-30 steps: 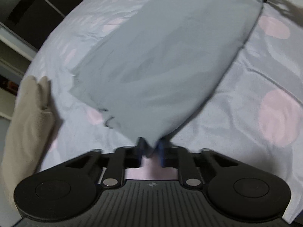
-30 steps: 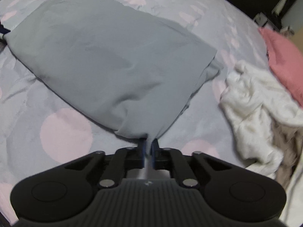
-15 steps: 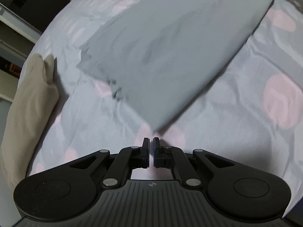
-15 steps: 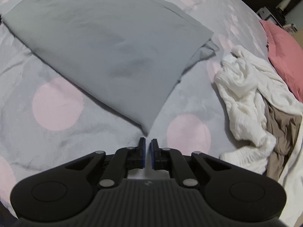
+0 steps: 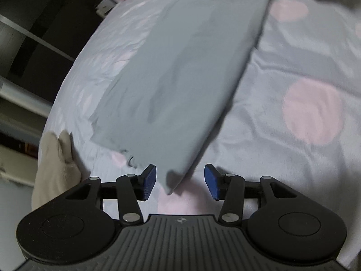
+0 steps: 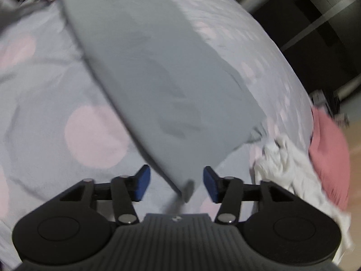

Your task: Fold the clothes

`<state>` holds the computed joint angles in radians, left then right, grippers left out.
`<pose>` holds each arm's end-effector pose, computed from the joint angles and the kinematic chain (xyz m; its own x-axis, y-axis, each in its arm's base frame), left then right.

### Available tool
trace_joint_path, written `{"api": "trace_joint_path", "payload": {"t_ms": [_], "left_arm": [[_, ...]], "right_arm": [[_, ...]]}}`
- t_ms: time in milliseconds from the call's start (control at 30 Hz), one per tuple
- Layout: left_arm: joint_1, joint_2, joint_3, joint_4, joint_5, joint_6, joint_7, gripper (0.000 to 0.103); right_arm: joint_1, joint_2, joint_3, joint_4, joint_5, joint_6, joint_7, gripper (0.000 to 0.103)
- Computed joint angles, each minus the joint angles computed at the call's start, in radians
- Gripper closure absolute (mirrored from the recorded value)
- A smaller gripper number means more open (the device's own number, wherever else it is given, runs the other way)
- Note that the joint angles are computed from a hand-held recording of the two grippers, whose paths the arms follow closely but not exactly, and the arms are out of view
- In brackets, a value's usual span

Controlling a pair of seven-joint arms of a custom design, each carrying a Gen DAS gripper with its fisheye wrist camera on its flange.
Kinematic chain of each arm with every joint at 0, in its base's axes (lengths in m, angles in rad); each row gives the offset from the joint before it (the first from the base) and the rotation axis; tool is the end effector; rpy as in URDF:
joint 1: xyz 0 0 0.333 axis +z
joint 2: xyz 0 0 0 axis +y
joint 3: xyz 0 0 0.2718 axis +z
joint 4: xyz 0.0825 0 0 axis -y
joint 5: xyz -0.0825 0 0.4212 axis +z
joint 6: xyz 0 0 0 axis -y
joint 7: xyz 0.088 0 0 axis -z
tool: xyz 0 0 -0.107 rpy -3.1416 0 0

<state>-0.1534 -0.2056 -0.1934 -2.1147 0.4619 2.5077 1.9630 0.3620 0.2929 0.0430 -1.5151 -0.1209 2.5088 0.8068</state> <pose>0.5459 -0.2059 0.5120 -0.6423 -0.4790 -0.5984 -0.4122 0.8740 -0.2572 0.6651 0.2821 0.5257 0.7616 -0.3884 0.5188 -0.1935 -0.9003 -0.3899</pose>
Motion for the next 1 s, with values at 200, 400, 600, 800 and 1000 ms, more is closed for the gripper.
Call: {"api": "trace_joint_path", "payload": {"t_ms": [200, 400, 600, 800, 1000], "left_arm": [[0.041, -0.011, -0.008, -0.091, 0.157, 0.201, -0.024, 0.038], [0.083, 0.016, -0.035, -0.084, 0.339, 0.277, -0.16, 0.03], [0.092, 0.043, -0.052, -0.058, 0.551, 0.285, -0.279, 0.039], [0.052, 0.08, -0.04, -0.003, 0.544, 0.219, -0.258, 0.083], [0.023, 0.072, -0.019, 0.026, 0.389, 0.176, -0.149, 0.099]], "right_arm": [[-0.012, -0.006, 0.01, -0.09, -0.007, 0.161, -0.124, 0.026], [0.011, 0.009, -0.015, -0.13, -0.057, 0.314, -0.199, 0.026], [0.068, 0.048, -0.073, -0.102, -0.206, 0.36, -0.148, 0.055], [0.102, 0.068, -0.097, -0.069, -0.28, 0.325, -0.106, 0.088], [0.077, 0.071, -0.064, -0.007, -0.229, 0.273, -0.092, 0.099]]}}
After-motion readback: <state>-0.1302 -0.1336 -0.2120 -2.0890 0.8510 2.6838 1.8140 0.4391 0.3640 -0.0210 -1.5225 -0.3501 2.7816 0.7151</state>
